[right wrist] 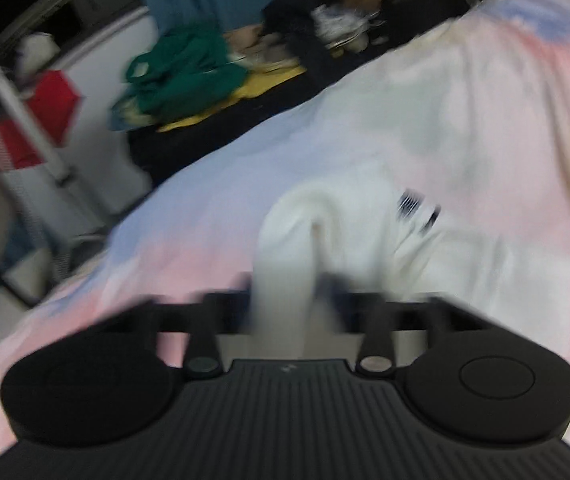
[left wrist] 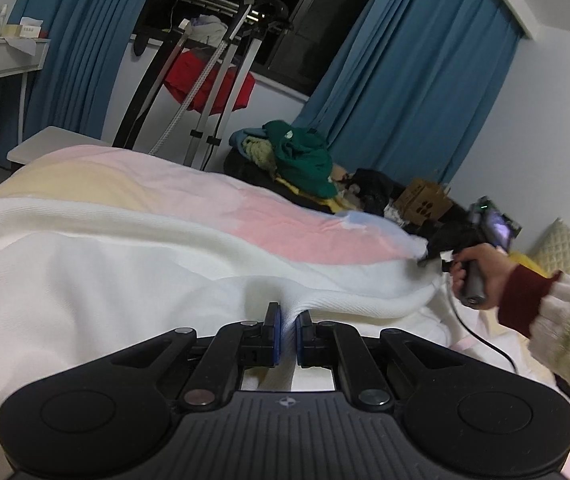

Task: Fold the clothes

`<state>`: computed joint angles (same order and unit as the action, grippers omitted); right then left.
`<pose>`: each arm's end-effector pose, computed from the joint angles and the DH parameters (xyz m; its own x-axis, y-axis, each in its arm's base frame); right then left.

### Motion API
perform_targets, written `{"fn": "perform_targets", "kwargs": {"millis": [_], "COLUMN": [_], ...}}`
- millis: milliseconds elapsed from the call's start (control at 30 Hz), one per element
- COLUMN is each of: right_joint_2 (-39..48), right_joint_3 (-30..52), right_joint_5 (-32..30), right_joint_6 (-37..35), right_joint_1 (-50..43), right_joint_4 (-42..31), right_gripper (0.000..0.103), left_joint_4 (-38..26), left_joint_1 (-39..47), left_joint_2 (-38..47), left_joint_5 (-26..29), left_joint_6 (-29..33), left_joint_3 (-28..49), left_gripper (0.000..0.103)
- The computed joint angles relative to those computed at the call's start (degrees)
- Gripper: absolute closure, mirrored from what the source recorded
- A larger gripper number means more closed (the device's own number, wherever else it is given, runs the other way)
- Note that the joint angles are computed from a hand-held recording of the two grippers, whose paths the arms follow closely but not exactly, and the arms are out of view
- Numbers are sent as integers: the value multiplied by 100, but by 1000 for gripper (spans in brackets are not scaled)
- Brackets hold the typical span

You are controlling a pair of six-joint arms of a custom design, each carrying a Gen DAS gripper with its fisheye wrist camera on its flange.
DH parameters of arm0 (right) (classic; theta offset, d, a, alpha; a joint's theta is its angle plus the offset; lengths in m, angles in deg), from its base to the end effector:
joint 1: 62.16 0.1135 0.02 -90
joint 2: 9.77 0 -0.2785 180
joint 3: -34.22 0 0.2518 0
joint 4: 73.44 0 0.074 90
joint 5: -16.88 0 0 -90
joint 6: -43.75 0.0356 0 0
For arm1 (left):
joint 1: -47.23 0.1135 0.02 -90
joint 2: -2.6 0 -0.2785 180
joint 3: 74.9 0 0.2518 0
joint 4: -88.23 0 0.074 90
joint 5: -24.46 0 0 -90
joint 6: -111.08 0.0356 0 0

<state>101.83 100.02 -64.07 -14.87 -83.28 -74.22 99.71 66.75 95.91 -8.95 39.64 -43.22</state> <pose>0.3460 -0.1397 0.1126 -0.3406 0.6828 -0.6463 0.7427 0.6169 0.2604 0.2132 0.0441 0.0981 -0.5841 -0.0211 -0.8114 0.5338 0.7431 -0.4036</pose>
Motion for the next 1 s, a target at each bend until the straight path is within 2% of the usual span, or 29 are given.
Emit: {"fn": "perform_targets", "kwargs": {"millis": [67, 167, 200, 300, 400, 500, 567, 633, 667, 733, 800, 833, 867, 1000], "right_joint_2": [78, -415, -757, -1989, -2894, -3402, -3152, -2435, -1889, -711, 650, 1027, 1116, 398], "right_joint_3": [359, 323, 157, -809, -1548, -2359, -2985, -3502, -3662, -3978, -4076, -4185, -4259, -4419], "right_joint_5": [-81, -235, -396, -946, -1173, -1626, -2078, -2419, -2696, -3220, -3755, -3888, -3882, -3966], "right_joint_6": [172, 34, -11, -81, 108, 256, 264, 210, 185, 162, 29, 24, 85, -37], "right_joint_1": [6, 24, 15, -120, -473, -1111, -1727, -2341, -2739, -3316, -3932, -4051, -4037, -4149], "right_joint_4": [-446, -172, 97, 1546, 1819, 1991, 2436, 2917, 3177, 4295, 5311, 5813, 6098, 5806], "right_gripper": [95, 96, 96, 96, 96, 96, 96, 96, 96, 96, 96, 96, 96, 96], "left_joint_4": [101, 71, 53, -150, -501, -991, -1558, -1748, -1618, -1344, -862, -623, -410, 142], "left_joint_1": [59, 215, 287, 536, 679, 587, 334, -40, -262, -741, -1015, -1158, -1252, -1317], "left_joint_2": [132, 145, 109, -142, -554, -923, -1079, -1164, -1194, -1216, -1260, -1266, -1265, -1069], "left_joint_5": [117, 400, 521, 957, 1199, 995, 556, -28, -358, -1021, -1383, -1564, -1655, -1768], "left_joint_6": [2, 117, 147, 355, 607, 1006, 1475, 1583, 1453, 1156, 863, 716, 550, 181], "left_joint_3": [25, 48, 39, -27, -148, -245, -233, -332, -451, -672, -946, -1073, -1158, -1303], "left_gripper": [96, 96, 96, 96, 96, 96, 96, 96, 96, 96, 96, 96, 96, 96]}}
